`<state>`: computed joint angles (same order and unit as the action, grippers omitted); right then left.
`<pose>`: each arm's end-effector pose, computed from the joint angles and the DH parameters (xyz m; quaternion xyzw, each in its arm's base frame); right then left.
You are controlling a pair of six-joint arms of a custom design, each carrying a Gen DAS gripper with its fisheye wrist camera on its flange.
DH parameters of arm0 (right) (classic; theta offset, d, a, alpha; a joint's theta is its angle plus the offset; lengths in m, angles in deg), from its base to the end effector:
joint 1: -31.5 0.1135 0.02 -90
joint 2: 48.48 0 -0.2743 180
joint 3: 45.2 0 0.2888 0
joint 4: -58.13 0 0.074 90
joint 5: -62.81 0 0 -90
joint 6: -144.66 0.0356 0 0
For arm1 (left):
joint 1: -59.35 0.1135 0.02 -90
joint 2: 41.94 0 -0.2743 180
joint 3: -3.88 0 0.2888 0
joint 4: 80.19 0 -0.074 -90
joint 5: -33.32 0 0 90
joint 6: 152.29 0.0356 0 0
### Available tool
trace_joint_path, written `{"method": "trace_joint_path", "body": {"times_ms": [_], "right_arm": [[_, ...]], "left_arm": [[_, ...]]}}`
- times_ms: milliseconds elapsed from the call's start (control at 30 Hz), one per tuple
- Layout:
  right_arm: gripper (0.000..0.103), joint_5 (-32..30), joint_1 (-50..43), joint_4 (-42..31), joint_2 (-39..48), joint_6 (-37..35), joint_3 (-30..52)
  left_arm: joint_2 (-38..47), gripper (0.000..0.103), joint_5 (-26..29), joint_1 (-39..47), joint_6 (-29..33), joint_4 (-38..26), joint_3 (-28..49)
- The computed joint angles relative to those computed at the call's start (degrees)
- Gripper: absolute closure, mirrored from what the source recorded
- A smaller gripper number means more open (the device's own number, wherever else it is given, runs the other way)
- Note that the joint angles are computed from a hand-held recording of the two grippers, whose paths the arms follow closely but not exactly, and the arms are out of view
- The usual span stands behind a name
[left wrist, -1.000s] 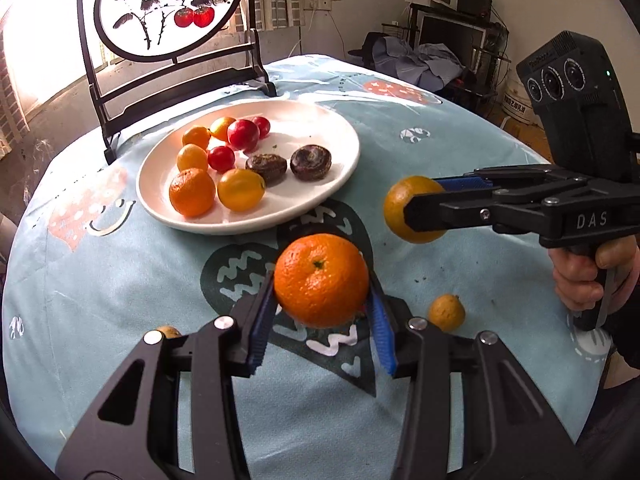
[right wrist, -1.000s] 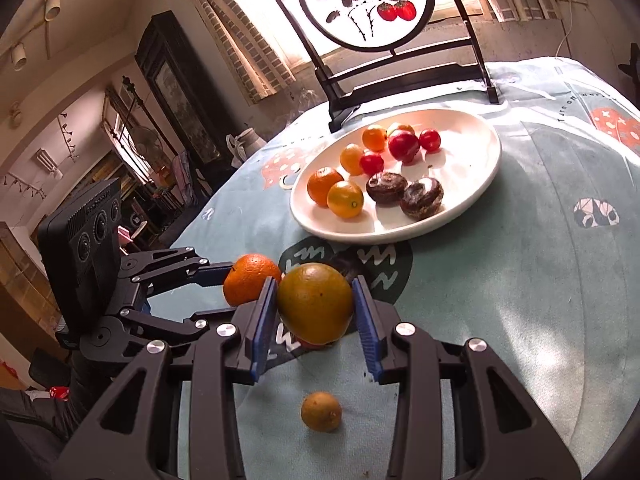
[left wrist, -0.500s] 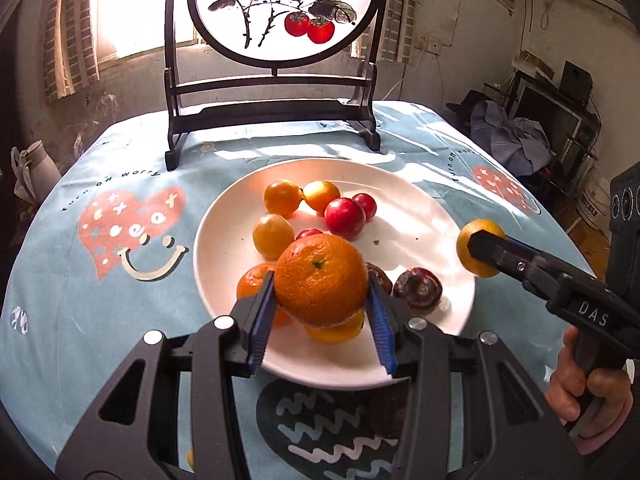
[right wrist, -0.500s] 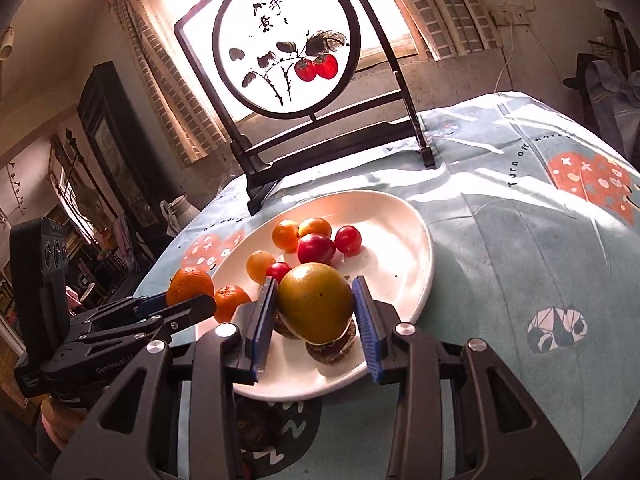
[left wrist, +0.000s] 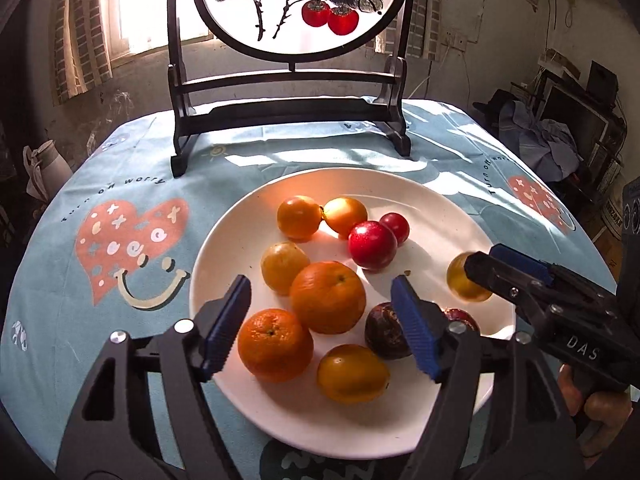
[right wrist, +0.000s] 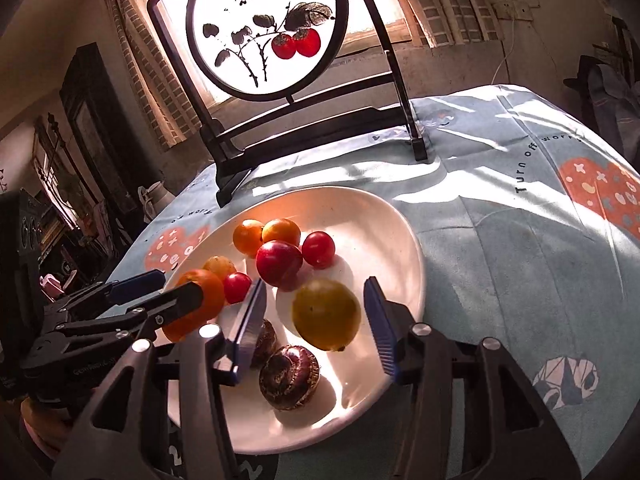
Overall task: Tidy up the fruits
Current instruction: 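Place both held oranges on the white plate and open both grippers, then grasp the yellow-green fruit with the right gripper while the left grasps a small yellow fruit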
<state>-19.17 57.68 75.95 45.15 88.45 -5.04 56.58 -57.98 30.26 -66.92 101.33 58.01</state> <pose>0.2697 0.1270 0.0915 0.0908 0.8834 0.1738 0.4257 0.3039 -0.1682 0.1082 0.1897 0.8967 -0.1060 0.3856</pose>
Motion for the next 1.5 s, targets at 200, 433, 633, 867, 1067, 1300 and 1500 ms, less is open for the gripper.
{"method": "trace_joint_path", "body": {"times_ms": [200,433,633,867,1067,1300,1500], "right_arm": [[0.041,2.5,4.3,-3.7,-10.1,-0.5,-4.3],[0.04,5.6,16.7,-9.0,-12.0,2.6,-6.7],[0.04,5.8,25.6,-14.4,-11.7,6.4,-6.6],[0.04,8.8,32.1,-18.6,-11.7,11.7,-7.2],[0.04,12.4,38.0,-30.7,-12.9,15.7,-3.7],[0.052,14.6,42.1,-37.1,-7.3,17.3,1.0],[0.077,16.2,42.9,-40.2,-6.7,17.4,2.5]], "left_arm": [[-15.9,0.009,0.2,3.2,0.8,-1.2,-9.6],[-24.4,0.007,1.8,12.6,2.4,1.5,-22.2],[-25.2,0.008,1.9,20.8,2.6,1.7,-25.2],[-25.5,0.008,2.5,22.1,3.6,0.1,-24.8],[-27.5,0.008,3.1,21.9,4.4,-1.2,-25.3],[-30.2,0.008,8.3,26.8,3.5,-3.3,-25.1],[-28.5,0.008,10.8,29.6,3.4,-4.1,-24.3]]}}
